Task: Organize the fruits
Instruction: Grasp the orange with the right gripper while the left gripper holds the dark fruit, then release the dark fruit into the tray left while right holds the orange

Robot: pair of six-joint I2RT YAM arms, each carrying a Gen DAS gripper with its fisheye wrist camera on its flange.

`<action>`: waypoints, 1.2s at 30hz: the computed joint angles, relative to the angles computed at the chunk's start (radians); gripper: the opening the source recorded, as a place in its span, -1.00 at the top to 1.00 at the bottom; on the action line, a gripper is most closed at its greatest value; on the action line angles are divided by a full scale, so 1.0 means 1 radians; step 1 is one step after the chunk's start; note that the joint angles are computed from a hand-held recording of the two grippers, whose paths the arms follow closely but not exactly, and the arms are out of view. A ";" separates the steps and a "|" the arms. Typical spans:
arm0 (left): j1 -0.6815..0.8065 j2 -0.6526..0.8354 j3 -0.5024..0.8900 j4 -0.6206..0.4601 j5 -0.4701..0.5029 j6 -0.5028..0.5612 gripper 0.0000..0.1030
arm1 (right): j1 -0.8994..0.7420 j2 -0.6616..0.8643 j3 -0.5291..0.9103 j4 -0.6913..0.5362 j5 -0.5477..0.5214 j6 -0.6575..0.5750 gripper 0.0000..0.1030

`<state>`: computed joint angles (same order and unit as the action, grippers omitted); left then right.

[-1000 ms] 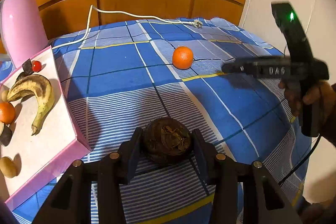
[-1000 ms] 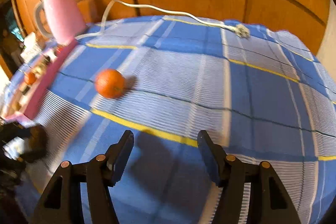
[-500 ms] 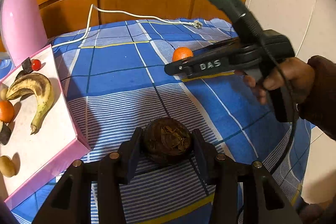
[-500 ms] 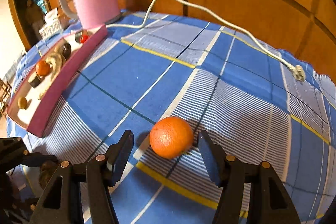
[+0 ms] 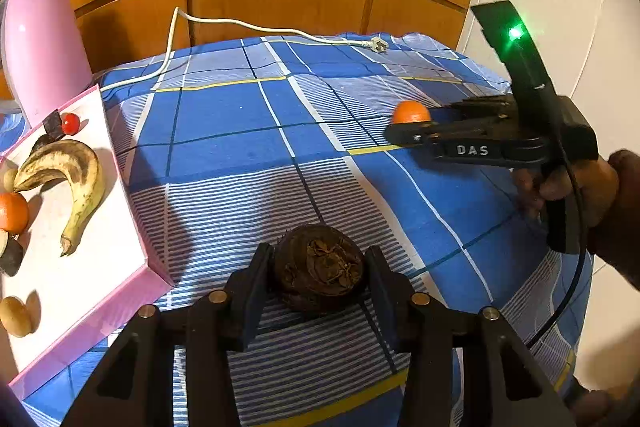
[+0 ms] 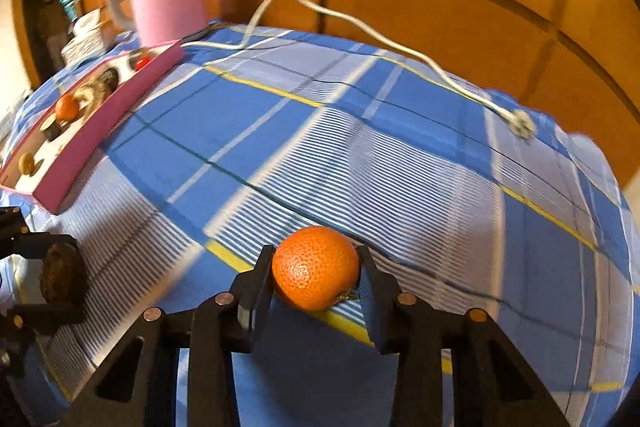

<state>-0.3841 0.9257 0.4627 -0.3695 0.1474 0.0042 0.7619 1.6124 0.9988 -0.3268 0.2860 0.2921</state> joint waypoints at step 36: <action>0.236 -0.224 0.138 -0.305 0.193 0.075 0.08 | -0.027 -0.050 -0.081 0.074 -0.036 0.042 0.24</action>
